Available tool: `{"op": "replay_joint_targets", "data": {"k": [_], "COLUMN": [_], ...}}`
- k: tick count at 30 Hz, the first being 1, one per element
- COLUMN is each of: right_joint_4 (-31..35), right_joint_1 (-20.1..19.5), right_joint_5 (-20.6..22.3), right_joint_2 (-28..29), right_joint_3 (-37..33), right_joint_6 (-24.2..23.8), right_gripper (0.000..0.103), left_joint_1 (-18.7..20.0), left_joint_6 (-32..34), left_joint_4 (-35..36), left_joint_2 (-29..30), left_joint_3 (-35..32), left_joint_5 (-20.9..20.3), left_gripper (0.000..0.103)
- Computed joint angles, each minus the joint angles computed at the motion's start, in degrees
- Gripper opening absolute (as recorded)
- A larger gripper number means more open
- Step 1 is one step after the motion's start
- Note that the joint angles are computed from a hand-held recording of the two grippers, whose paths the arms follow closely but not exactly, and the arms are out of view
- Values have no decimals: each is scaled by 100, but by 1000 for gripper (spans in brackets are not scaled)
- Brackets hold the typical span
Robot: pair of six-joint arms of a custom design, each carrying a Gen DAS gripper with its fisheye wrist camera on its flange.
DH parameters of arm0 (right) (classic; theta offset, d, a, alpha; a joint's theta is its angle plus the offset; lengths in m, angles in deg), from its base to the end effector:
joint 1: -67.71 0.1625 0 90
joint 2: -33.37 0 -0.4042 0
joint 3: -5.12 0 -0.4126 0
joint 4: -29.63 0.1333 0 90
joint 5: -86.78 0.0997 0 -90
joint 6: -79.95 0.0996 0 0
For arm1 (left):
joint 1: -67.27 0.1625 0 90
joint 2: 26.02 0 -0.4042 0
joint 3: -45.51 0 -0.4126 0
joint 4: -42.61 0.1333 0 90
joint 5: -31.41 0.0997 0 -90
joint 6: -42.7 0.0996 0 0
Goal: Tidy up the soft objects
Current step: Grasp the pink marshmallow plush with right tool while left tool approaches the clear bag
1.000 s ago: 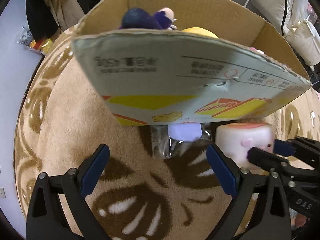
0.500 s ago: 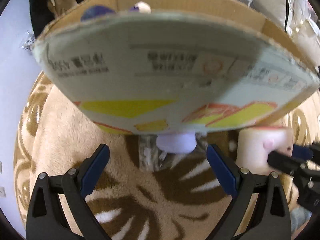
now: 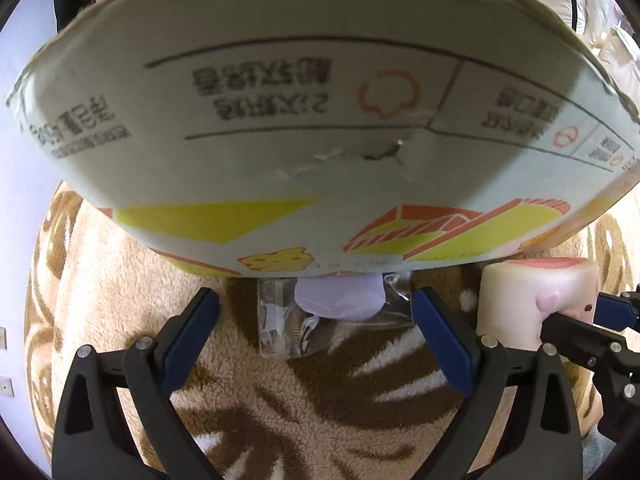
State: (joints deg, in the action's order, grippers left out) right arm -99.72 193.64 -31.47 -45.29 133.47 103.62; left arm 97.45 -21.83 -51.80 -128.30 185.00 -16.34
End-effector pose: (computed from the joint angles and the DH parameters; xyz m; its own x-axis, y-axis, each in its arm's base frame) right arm 0.3213 -0.2966 0.1400 -0.8394 -0.2166 0.4985 -0.2624 0.9647 -0.0225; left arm -0.1470 -0.3172 0.1920 -0.6806 -0.0276 -0.7321 0.2608 0.9247 -0.2773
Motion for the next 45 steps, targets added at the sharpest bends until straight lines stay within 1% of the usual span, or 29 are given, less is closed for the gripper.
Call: {"op": "replay_joint_targets", "data": {"k": [5, 6, 7, 9, 10, 12, 18, 20, 25, 29, 32, 33, 37, 38, 41, 45], "right_joint_4": [-55, -61, -72, -93, -99, -99, -90, -102, -121, -133, -143, -146, -241, -274, -347, -374], "right_joint_1": [-32, -42, -49, -58, -61, -47, -9, -5, -12, -15, -15, -25, -60, -74, -79, 22], "right_joint_5": [14, 15, 18, 17, 18, 15, -25, -15, -12, -15, 1, 11, 50, 61, 74, -2], "right_joint_2": [16, 12, 13, 31, 34, 70, 104, 124, 135, 144, 126, 111, 69, 44, 7, -15], "right_joint_3": [28, 36, 44, 48, 52, 32, 38, 33, 38, 45, 56, 68, 121, 143, 164, 175], "right_joint_6": [-12, -16, -18, -31, -37, -24, -34, -12, 0, -2, 9, 8, -8, -25, -62, -141], "right_gripper": [37, 37, 37, 38, 37, 37, 38, 37, 38, 38, 38, 38, 38, 38, 38, 37], "left_joint_1": [-22, -116, -205, -310, -310, -427, -455, -480, -562, -746, -832, -925, -1041, -985, -1029, -1214], "left_joint_6": [-50, -182, -293, -433, -405, -492, -511, -528, -538, -595, -630, -732, -822, -767, -852, -1112], "left_joint_4": [36, 104, 211, 261, 277, 327, 137, 177, 223, 419, 481, 490, 685, 809, 993, 1310], "left_joint_2": [17, 111, 80, 231, 257, 370, 409, 411, 372, 386, 401, 353, 264, 201, 56, -277], "left_joint_3": [6, -55, -39, -12, 19, 39, 85, 78, 52, 32, 19, 85, 44, -43, -103, -74], "left_joint_5": [19, -1, -18, -72, -57, -39, -115, -136, -248, -338, -444, -530, -627, -593, -653, -799], "left_gripper": [97, 97, 97, 97, 97, 97, 97, 92, 84, 76, 76, 76, 76, 76, 76, 76]}}
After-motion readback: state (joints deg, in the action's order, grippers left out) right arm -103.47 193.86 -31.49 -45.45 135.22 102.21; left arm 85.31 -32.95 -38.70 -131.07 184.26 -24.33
